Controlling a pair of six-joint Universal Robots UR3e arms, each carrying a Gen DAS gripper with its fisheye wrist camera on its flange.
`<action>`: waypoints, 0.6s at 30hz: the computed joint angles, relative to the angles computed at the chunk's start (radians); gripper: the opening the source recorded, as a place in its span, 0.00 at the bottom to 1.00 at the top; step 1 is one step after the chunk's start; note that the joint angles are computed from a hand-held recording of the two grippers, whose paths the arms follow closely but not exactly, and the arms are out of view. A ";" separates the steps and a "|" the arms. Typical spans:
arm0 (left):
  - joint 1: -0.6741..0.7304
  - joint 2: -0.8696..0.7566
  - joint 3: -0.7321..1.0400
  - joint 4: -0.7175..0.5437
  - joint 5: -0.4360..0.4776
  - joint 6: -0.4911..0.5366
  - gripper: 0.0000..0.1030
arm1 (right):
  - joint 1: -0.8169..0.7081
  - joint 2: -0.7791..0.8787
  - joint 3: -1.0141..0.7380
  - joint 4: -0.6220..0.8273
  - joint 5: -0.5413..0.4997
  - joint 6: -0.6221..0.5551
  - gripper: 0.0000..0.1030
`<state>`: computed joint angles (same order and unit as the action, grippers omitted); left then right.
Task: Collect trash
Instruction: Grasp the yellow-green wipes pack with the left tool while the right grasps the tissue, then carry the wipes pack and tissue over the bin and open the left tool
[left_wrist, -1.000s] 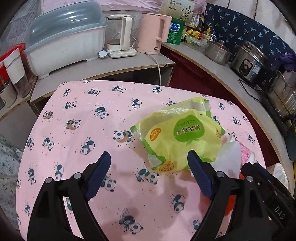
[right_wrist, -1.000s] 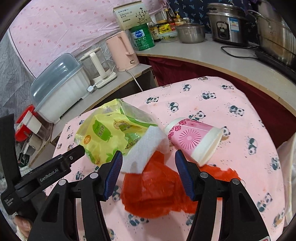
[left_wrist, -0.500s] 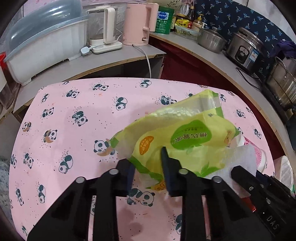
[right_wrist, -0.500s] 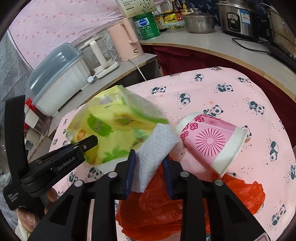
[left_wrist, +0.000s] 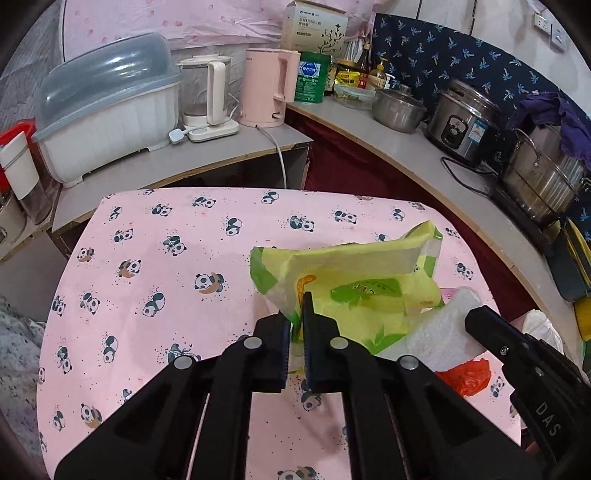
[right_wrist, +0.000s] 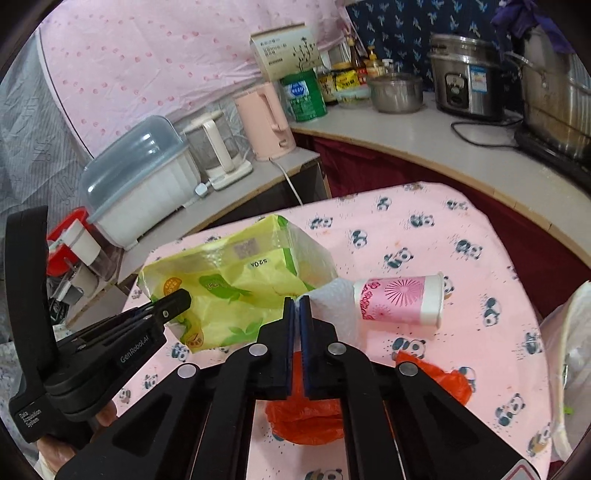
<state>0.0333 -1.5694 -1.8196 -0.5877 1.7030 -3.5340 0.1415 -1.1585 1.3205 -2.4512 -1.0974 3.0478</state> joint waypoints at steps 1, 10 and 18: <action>-0.011 0.017 0.008 -0.015 0.007 -0.008 0.05 | -0.011 -0.032 0.021 -0.003 0.010 -0.003 0.04; -0.157 0.104 0.122 -0.155 0.133 -0.088 0.05 | -0.145 -0.292 0.173 0.011 0.124 -0.034 0.03; -0.299 0.097 0.236 -0.248 0.239 -0.151 0.05 | -0.303 -0.479 0.271 0.073 0.227 -0.079 0.03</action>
<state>-0.2655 -1.4724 -1.5834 -0.8360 1.9422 -3.6852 -0.1614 -1.6377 1.5915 -2.3780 -0.8699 2.9693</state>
